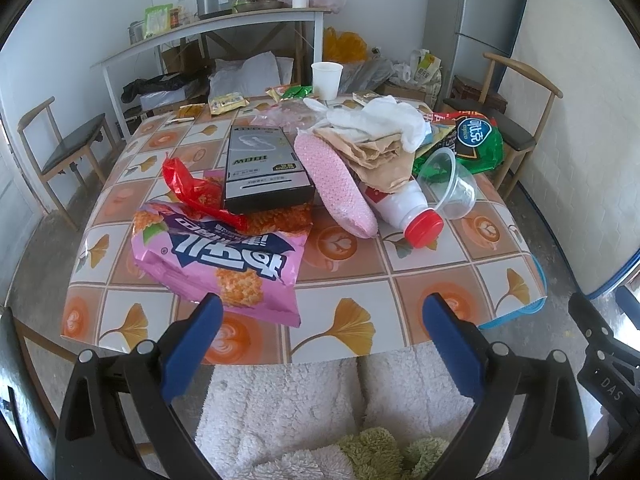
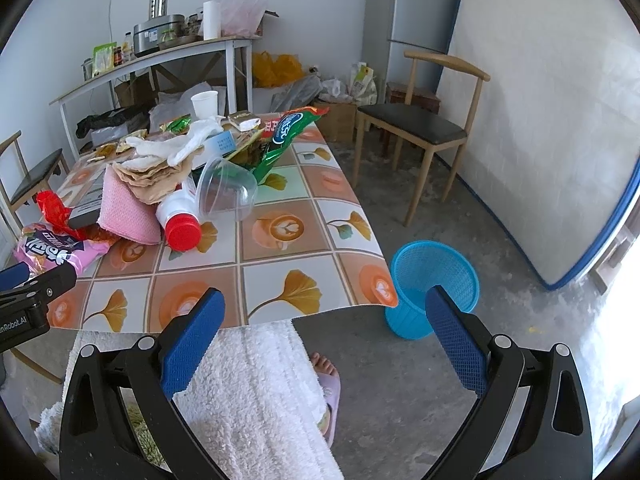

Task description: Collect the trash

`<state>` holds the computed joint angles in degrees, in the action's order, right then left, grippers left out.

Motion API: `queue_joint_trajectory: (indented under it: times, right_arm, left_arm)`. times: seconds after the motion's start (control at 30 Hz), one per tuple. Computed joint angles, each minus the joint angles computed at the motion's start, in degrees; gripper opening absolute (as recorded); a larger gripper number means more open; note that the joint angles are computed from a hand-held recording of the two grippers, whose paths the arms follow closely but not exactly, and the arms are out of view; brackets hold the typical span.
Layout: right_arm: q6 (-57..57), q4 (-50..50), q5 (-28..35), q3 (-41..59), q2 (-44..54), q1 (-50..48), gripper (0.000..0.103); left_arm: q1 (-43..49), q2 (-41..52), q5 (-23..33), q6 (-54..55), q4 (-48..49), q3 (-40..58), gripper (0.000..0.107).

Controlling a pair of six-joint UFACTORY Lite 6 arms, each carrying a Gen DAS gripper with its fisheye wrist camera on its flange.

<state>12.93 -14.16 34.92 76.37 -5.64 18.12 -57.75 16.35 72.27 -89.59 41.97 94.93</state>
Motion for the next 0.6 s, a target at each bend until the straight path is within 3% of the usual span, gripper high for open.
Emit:
queue_joint_trajectory:
  times: [0.6]
  right_arm:
    - [0.3, -0.5, 0.0, 0.5, 0.2, -0.2, 0.096]
  left_arm:
    - [0.3, -2.0, -0.1, -0.2, 0.5, -2.6, 0.097]
